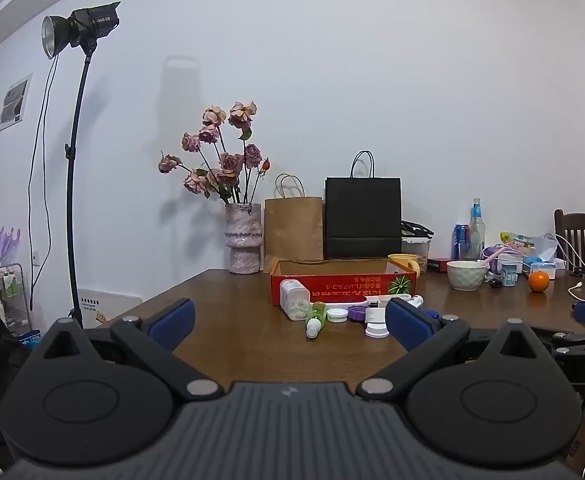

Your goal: Organize rigid objects

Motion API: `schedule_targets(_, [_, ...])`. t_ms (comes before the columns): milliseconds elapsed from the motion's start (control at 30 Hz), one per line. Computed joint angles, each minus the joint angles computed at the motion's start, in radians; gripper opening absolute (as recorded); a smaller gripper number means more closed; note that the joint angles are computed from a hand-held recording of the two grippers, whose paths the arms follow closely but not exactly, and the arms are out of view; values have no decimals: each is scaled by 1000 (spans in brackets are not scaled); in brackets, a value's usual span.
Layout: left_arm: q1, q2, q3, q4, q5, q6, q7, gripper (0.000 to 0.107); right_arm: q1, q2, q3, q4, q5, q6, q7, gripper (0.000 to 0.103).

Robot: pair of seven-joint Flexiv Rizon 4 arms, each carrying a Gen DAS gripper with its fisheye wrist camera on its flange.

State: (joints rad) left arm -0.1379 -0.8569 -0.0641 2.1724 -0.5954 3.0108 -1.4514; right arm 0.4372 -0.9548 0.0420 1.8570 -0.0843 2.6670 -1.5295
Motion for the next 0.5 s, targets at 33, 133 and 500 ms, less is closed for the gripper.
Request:
schedule_targets(33, [-2, -2, 2, -2, -1, 4, 3, 103, -1, 1, 1, 1, -1, 1, 2, 103])
schedule_targets(133, [-4, -2, -1, 0, -6, 7, 2, 103, 0, 7, 1, 7, 2, 6, -2, 103])
schedule_targets(500, [8, 18, 4, 11, 32, -18, -9, 103, 6, 8, 0, 4, 3, -4, -11, 103])
